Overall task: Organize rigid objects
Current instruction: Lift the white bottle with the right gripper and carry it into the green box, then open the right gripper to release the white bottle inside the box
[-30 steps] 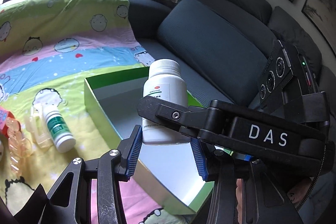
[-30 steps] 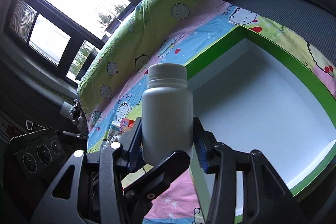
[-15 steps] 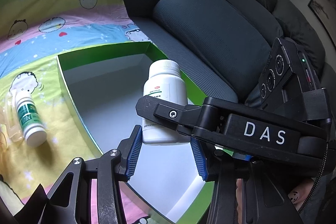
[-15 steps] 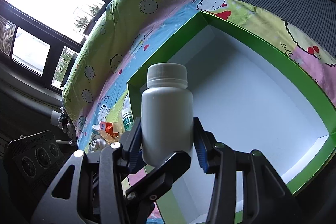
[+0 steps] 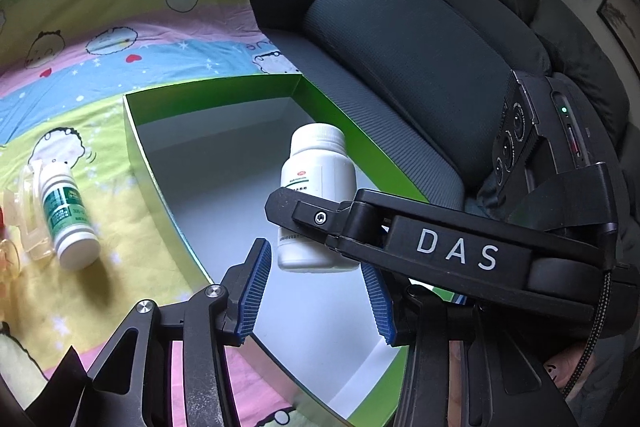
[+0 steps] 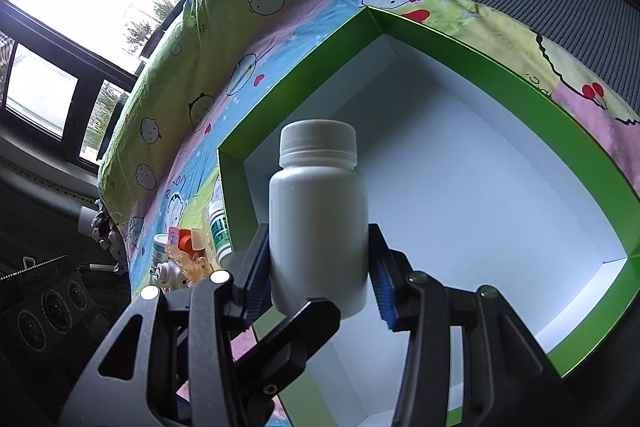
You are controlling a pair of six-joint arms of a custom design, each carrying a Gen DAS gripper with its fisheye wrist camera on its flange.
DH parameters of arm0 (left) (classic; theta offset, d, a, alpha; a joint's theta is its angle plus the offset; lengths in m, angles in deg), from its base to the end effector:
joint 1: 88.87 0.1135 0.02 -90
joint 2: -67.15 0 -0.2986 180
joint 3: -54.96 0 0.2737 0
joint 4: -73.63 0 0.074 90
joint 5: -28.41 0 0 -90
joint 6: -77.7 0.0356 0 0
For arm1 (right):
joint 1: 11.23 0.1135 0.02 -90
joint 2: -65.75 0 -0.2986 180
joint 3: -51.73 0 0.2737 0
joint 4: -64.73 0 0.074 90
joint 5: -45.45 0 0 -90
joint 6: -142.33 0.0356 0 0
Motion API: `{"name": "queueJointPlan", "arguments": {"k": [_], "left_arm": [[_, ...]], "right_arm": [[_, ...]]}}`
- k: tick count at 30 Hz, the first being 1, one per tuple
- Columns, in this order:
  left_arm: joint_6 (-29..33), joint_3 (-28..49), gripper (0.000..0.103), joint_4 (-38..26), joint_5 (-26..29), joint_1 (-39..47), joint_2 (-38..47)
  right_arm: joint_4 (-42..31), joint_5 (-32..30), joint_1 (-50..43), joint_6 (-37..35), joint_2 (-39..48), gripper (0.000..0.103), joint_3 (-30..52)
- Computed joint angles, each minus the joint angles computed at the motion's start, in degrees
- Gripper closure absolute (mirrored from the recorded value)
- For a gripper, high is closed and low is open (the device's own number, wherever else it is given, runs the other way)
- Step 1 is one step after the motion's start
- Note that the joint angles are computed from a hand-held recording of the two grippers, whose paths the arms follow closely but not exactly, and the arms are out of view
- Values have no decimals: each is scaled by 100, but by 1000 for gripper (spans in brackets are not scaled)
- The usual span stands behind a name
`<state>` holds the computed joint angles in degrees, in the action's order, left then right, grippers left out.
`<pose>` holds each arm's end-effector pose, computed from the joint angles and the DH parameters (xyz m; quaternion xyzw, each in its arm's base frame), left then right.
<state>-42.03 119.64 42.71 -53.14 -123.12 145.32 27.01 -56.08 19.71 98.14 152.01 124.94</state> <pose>0.2475 -0.1748 0.2655 0.0648 0.9176 -0.2623 0.2917 0.2845 0.1789 0.2653 0.0878 0.9337 0.2815 0.2031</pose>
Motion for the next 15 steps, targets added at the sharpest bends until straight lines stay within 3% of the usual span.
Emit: {"name": "queueJointPlan", "arguments": {"k": [15], "left_arm": [[165,-425,57,-740,-268,366,-1232]], "right_arm": [[-417,328,66,40,197,58,179]]}}
